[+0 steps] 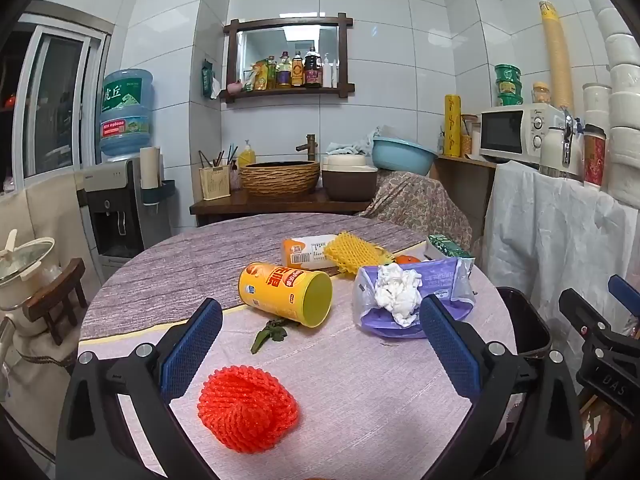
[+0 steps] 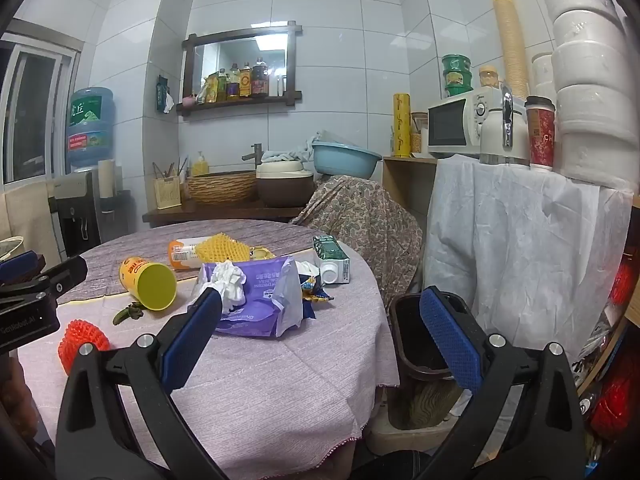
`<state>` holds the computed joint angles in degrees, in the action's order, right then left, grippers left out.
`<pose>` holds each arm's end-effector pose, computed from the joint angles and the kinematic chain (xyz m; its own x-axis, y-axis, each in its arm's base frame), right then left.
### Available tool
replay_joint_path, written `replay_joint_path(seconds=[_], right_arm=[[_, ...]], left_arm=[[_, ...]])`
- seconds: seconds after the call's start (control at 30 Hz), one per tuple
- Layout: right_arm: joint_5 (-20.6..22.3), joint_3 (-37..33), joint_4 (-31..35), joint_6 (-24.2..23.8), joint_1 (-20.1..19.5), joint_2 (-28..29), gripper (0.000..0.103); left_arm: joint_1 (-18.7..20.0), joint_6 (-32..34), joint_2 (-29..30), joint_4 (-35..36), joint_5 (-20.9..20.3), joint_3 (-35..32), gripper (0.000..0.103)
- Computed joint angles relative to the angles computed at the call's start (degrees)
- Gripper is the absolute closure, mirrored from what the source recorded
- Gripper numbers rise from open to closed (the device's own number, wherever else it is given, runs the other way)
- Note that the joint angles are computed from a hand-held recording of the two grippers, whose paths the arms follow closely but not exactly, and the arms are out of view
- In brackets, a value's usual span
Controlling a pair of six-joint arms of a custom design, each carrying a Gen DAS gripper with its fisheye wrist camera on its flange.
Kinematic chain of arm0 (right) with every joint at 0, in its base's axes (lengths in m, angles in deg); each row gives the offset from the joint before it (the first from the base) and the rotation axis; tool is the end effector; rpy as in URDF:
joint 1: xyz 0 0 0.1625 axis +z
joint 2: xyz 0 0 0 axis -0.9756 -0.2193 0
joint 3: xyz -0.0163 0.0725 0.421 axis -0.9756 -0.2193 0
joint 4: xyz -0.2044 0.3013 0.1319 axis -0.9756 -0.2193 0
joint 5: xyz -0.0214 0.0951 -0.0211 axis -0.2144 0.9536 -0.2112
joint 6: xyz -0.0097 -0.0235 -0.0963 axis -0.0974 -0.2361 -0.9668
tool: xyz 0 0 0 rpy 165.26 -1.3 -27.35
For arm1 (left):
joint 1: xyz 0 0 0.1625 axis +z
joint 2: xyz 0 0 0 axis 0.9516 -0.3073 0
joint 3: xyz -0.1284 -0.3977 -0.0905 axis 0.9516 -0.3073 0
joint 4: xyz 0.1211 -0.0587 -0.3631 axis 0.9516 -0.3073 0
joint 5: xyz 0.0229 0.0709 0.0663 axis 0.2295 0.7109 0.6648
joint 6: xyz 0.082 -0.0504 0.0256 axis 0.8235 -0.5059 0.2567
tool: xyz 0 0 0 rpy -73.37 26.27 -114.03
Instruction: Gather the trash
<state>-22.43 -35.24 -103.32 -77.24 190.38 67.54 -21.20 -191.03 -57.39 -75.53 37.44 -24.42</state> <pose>0.4563 -0.7933 0.2204 -0.6432 -0.4425 0.6249 -0.7588 0.2590 -0.5977 -0.2853 -0.7132 0.3554 -0.5971 -0.5184 -0.6121 0.5630 0.2727 -0.7802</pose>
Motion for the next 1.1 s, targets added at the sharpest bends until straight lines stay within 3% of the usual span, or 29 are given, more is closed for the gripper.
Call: replay_joint_path(seconds=[1.1], right_arm=[[0.0,-0.2,0.2,0.2,0.1,0.1,0.005]], left_arm=[[0.1,-1.9,0.8,3.5,-0.6,-1.7,0.005]])
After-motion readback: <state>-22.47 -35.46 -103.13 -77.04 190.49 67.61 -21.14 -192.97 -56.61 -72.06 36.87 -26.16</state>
